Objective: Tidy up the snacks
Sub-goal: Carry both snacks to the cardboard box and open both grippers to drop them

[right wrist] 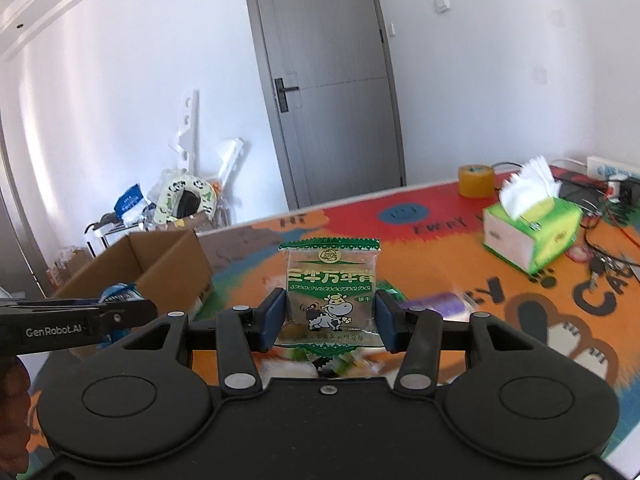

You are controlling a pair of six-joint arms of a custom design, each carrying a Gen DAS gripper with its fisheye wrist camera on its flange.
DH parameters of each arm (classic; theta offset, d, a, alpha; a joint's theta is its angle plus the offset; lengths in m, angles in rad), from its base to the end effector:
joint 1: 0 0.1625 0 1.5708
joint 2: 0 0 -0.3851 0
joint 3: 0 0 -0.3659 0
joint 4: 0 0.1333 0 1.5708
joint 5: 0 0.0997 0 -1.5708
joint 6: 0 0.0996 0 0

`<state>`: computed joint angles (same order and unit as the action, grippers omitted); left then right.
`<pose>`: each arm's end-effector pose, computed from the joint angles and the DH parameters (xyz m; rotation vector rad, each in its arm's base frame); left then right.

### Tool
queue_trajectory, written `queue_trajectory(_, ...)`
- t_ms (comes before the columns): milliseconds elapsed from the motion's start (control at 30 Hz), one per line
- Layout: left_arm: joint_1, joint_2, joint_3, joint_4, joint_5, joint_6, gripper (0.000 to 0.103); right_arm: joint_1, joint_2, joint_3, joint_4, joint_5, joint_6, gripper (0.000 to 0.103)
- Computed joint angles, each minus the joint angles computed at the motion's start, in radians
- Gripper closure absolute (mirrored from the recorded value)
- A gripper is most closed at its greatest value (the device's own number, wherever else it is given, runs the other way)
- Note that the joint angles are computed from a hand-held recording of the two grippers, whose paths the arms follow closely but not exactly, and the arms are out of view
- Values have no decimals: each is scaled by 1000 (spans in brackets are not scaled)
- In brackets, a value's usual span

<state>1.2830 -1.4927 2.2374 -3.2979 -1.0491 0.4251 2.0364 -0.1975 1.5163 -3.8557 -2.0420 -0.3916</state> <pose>0.0544 -0.4606 0.3334 0.4969 2.2798 -1.1904 0.3474 -0.4953 -0.0847 0.7287 -2.3280 1.2901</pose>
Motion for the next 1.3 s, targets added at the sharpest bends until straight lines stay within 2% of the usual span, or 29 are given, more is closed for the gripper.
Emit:
queue_trajectory(100,21,1,-31,18,-8,8,73,14,25,-52,28,2,-7,55)
queue_trajectory(367,82,-4,-98,43,-56,31,73,36,80,-178,160,55,72,55)
queue_trajectory(667,149,24,-183,49,-76,31,73,66,167,-341,289,84,48,55)
queue_trajectory(833,175,36,-220,39,-61,18,72,81,207,-422,361,110,29,55)
queue_trajectory(933,178,35,-233,37,-26,-17,68,87,228,-466,403,130,26,55)
queue_trajectory(1033,189,1,-234,72,-43,-95,55,90,243,-498,433,152,26,55)
queue_trajectory(1100,179,-5,-221,26,-2,-84,46,92,248,-514,452,172,31,55)
queue_trajectory(1167,178,-17,-214,23,9,-91,44,94,253,-526,466,199,25,54)
queue_trajectory(1233,175,-31,-205,30,22,-113,40,97,249,-521,470,212,18,50)
queue_trajectory(1300,164,-32,-196,12,55,-118,29,102,244,-506,446,196,15,43)
